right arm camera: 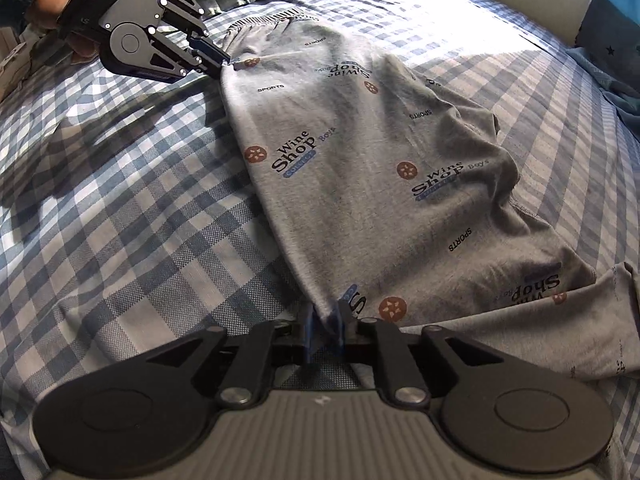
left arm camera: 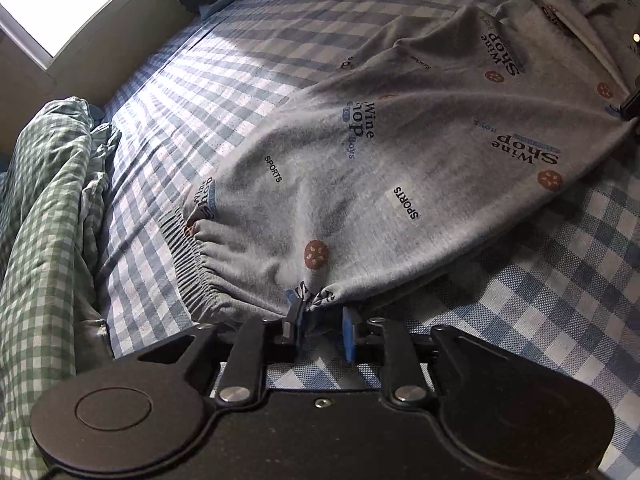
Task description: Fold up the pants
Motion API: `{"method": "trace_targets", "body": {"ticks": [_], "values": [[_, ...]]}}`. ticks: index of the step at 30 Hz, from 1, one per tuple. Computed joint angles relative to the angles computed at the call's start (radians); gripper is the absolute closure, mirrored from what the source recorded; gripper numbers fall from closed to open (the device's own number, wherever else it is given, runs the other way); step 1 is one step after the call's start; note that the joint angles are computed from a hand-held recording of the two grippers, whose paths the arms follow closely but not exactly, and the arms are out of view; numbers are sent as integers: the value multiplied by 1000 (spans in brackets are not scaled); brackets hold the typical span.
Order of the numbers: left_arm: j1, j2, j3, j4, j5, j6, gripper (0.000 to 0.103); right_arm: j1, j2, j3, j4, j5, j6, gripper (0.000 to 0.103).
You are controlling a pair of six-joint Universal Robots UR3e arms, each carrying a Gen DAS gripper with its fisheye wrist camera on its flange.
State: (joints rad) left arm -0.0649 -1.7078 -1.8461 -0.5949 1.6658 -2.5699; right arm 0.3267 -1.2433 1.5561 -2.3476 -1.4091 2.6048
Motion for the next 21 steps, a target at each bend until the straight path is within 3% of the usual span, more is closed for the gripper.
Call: {"method": "trace_targets", "body": {"ticks": [1,2,3,6,7,9,12,18,21], "values": [[2,12,9,-28,-16,-34,54,-7,-23,28,-13,1,14,68],[-1,30,9,-42,-30,-80,38,-15,-46,52,-20,3,31,62],[-10,40,13,-51,-33,-124,26,-24,-72,79,-24,5,51,49],[-48,55,49,-107,-55,-258,4,-57,-168,163,-16,-9,113,24],[-65,52,64,-118,-68,-313,3,-73,-204,195,-11,-11,132,15],[-120,20,119,-147,-69,-426,1,-121,-286,263,19,-6,166,7],[-222,-61,220,-156,-35,-571,1,-212,-406,345,96,3,192,1],[-393,-329,587,-228,-15,-781,1,-476,-600,452,220,73,153,0],[-449,-495,836,-297,-17,-873,1,-611,-583,417,243,111,117,0]]}}
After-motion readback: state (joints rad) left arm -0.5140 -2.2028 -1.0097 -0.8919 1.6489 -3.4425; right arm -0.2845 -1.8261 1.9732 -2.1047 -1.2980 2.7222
